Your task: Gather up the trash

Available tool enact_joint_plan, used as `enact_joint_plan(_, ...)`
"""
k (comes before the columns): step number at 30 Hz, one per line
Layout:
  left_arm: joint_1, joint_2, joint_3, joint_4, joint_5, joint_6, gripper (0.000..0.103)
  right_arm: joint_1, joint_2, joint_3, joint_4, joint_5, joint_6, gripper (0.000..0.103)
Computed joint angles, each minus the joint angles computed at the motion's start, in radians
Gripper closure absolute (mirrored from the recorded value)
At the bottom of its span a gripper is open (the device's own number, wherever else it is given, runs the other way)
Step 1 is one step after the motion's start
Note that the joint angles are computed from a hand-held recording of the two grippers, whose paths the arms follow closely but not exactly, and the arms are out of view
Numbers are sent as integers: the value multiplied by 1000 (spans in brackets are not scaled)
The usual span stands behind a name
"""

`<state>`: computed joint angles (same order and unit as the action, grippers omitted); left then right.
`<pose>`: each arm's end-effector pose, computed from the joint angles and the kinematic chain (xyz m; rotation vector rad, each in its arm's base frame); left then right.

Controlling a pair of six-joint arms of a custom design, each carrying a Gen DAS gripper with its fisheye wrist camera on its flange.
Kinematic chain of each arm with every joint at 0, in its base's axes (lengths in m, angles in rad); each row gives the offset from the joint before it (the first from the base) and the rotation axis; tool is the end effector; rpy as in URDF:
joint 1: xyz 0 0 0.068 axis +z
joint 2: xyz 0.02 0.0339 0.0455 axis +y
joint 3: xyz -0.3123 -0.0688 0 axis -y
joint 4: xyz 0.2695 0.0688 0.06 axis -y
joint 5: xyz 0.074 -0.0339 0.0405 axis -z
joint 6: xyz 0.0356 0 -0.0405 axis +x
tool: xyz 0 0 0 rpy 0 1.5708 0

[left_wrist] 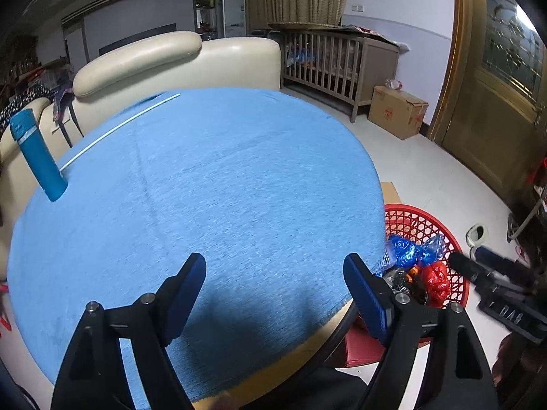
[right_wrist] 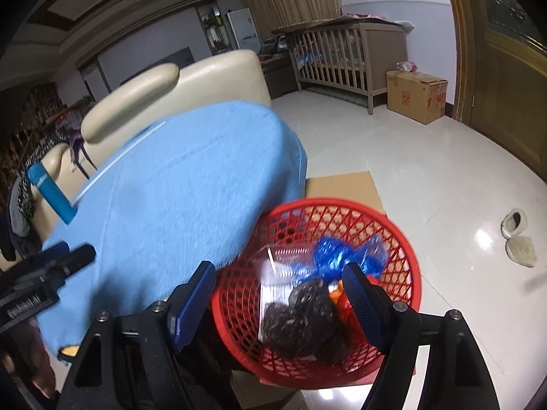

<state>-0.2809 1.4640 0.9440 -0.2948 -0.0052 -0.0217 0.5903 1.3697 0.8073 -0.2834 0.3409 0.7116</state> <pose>0.3129 -0.0901 0.2624 0.3064 2.3702 -0.1369 0.2467 0.1509 0.2461 0.2968 2.3459 0.2192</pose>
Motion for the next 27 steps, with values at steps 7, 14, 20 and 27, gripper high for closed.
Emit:
enact_joint_plan(7,11,1,6,1,40,-20,16,34,27,28,-18,20,-1,24)
enact_joint_plan(14,3,-16,-8,2,60,3,16,30,30,32,-28,29,10,24)
enact_joint_plan(20,-5,-13,-9,-2,55,4,16,28,31,28,-29,31,14,24)
enact_joint_plan(27,-5,-15,-10,-4,50,11,16,31,36,30,-30,30,15,24)
